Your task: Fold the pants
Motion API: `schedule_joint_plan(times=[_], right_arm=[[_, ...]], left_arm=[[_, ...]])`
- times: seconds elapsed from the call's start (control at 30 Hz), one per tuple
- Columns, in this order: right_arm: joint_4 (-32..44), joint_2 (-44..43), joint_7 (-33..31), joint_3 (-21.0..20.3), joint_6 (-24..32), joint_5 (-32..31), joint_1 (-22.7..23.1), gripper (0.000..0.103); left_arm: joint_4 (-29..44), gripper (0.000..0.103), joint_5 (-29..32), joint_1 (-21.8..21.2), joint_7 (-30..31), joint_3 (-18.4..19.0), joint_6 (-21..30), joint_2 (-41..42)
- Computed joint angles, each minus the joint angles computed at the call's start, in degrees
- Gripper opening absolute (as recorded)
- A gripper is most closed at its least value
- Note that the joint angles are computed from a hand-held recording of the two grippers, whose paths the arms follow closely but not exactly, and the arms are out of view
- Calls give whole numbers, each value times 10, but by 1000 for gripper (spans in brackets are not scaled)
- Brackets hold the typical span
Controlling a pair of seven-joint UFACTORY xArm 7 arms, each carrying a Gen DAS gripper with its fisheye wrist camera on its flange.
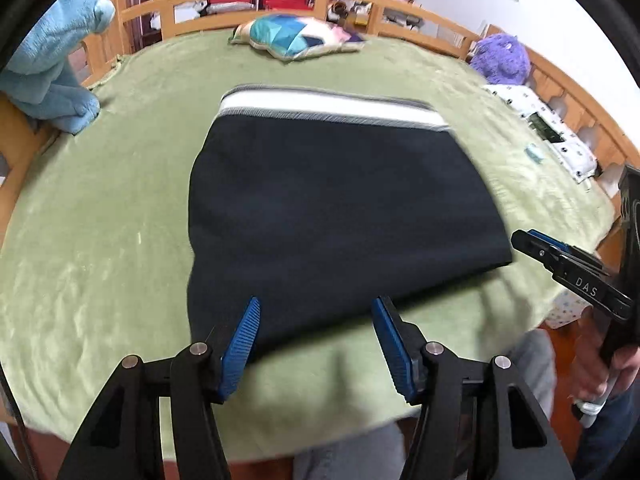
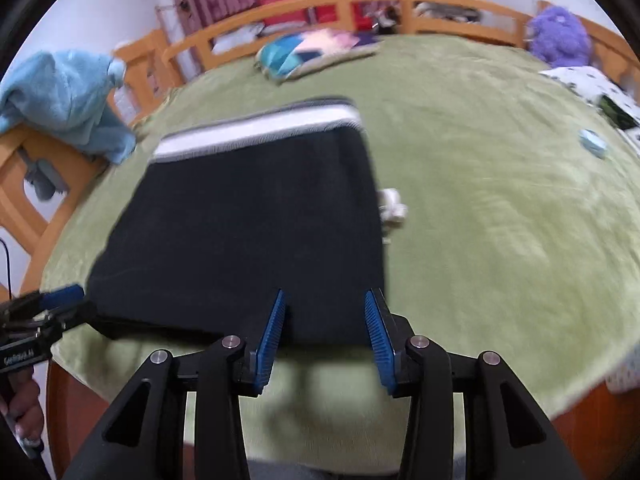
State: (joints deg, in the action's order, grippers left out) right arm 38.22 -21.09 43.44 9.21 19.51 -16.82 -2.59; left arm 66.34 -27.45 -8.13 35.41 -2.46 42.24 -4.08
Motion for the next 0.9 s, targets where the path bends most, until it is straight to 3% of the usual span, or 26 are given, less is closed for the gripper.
schedule_joint_plan(times=[0.1,0.2,0.3,0.37,0.43,0.6,0.67,0.77,0.9], right_arm=[[-21,-73,-6,-3,18,16,12,45],[-4,-131,-2,24,69,3,-2,56],[13,-173,11,45,100,-8,-13,64],[24,-197,16,54,127,-9,-14,66],[38,-207,20,62,152,-13,-17,67],[50,-258,46,91,206,-35,-27,93],[52,-274,47,101,219,-44,-27,96],[60,-291,49,114,248,-53,-27,102],[70,-300,49,120,279,-50,-19,102]], left_arm=[[-22,61,-2,-6,-13,-2,-7,-50],[-38,71,-13,-18,-20,5,-14,-98],[-69,81,3,-28,-49,3,-55,-151],[-76,88,8,-40,-61,9,-59,-173],[-79,90,6,-52,-69,18,-56,-191],[-88,92,13,-72,-86,32,-48,-228],[-91,92,12,-79,-84,41,-31,-240],[-105,92,32,-68,-105,30,-52,-254],[-122,92,65,-61,-129,23,-77,-272]])
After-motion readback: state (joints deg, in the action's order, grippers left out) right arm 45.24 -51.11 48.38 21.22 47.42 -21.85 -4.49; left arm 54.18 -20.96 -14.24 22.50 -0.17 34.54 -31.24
